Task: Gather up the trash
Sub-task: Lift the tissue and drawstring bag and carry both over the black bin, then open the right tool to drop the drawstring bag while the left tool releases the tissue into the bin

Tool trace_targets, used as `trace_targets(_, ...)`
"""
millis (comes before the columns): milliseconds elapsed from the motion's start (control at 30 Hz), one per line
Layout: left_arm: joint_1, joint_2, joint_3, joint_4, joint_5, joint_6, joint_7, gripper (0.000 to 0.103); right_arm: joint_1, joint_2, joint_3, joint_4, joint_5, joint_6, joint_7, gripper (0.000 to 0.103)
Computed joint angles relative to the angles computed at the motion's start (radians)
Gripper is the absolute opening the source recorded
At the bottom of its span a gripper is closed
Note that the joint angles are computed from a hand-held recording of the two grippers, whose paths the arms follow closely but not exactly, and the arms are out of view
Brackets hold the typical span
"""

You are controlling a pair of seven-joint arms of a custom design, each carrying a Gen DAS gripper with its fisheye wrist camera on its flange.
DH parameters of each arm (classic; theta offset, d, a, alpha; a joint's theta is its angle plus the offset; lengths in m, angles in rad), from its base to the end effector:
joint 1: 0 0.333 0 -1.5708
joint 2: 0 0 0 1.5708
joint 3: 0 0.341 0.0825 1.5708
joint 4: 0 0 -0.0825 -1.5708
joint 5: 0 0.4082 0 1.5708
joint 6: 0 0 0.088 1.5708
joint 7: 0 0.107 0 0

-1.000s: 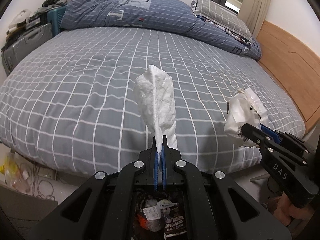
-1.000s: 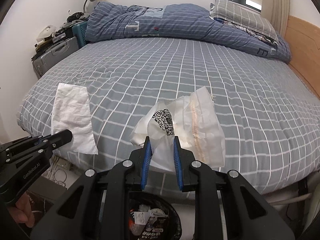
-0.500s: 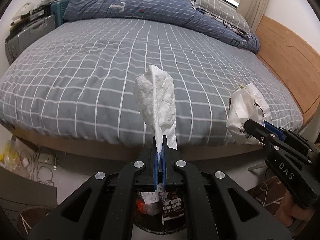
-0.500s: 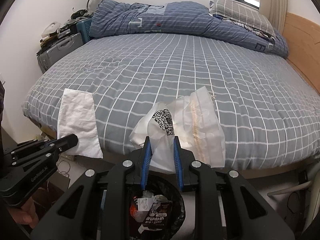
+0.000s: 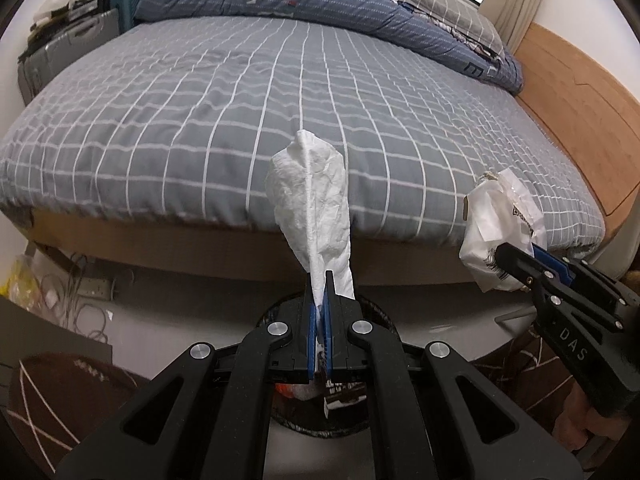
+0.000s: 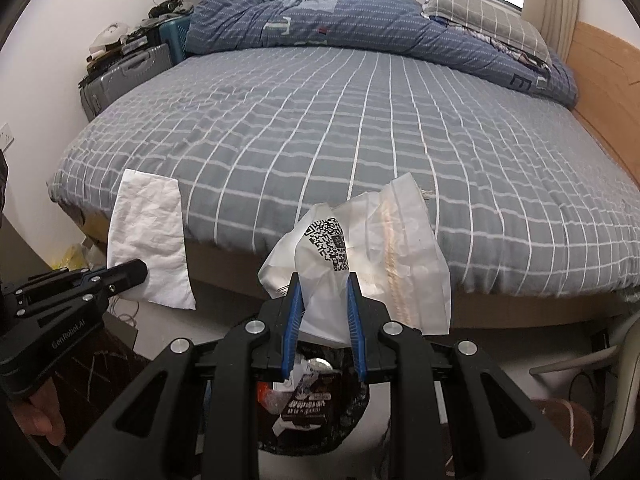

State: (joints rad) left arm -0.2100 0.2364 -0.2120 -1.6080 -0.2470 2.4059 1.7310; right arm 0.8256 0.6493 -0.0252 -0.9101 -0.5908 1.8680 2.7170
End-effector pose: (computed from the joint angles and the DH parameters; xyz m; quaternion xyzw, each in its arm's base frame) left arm 0.6496 -0.2759 0.5742 -0.5158 0.8009 -0.2967 0.0669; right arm 0.5789 0.5466 0.5804 -0.5789 0.7457 -0.2622 0.2000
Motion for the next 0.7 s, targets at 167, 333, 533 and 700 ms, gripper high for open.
trace_targets(167, 0.005, -0.003, 0.0, -0.03, -0.01, -0.026, 0.012, 0.002, -0.002, 0.007, 0.013, -0.009, 0.022, 0.003, -0.006, 0.021)
trace_targets(333, -0.001, 0.026, 0.007, -0.028, 0.019, -0.041, -0.006, 0.002, -0.03, 0.021, 0.033, -0.031, 0.085, 0.018, -0.018, 0.021)
trace_targets(533, -0.015, 0.084, 0.012, 0.021, 0.062, -0.066, -0.025, 0.002, -0.049, 0.074, 0.041, 0.021, 0.147, 0.01, -0.05, 0.021)
trace_targets(700, -0.019, 0.138, 0.011, 0.076, 0.071, -0.089, -0.032, 0.002, -0.056, 0.165, 0.038, 0.141, 0.202, -0.023, -0.112, 0.021)
